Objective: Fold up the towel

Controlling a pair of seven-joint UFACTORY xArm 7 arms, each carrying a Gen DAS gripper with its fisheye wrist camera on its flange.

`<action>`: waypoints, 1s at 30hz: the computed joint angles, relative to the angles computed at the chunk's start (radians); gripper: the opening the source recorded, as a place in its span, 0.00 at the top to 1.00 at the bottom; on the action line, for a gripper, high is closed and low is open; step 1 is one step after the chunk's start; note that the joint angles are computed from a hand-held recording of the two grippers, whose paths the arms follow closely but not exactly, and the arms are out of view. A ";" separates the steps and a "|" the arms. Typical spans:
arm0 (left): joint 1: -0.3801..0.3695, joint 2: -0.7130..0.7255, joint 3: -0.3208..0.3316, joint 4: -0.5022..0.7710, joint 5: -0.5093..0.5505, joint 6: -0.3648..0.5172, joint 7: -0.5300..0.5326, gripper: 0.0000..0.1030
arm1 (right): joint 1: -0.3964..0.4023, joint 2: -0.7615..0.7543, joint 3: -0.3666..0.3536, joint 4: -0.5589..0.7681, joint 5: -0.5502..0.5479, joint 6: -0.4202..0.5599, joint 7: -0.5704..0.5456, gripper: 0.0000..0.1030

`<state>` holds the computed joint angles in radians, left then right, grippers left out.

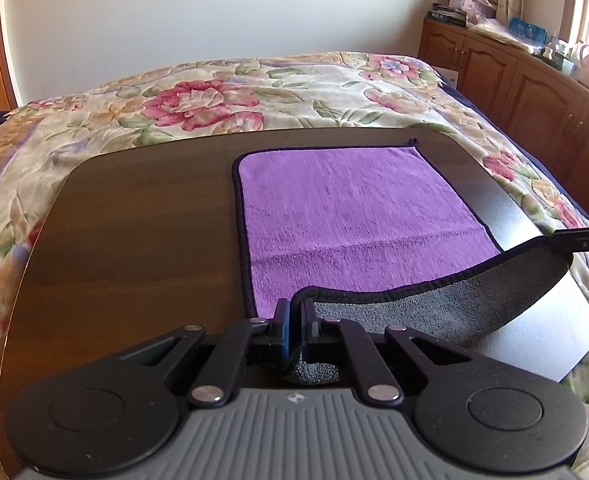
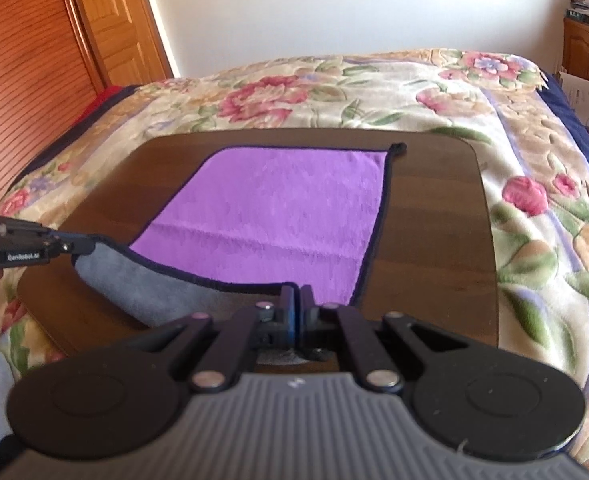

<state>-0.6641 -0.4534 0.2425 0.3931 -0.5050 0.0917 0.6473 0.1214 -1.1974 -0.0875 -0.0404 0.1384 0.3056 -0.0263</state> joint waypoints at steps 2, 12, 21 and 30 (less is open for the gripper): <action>-0.002 0.003 0.001 0.010 0.000 0.004 0.000 0.98 | -0.001 0.017 0.006 0.005 -0.005 -0.017 0.000 0.98; 0.032 0.025 -0.042 0.047 0.010 0.017 -0.020 0.98 | 0.009 0.086 -0.017 0.029 -0.012 -0.096 -0.030 0.98; 0.037 0.047 -0.053 0.104 -0.015 0.038 -0.003 0.98 | 0.017 0.129 -0.029 0.055 -0.012 -0.142 -0.048 0.98; 0.054 0.101 -0.079 0.178 -0.061 0.043 0.028 0.98 | 0.042 0.221 -0.070 0.110 -0.008 -0.206 -0.093 0.98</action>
<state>-0.6106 -0.3523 0.1632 0.5711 -0.5664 0.1346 0.6752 0.1633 -0.9761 -0.1579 0.0694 0.1306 0.1001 -0.1191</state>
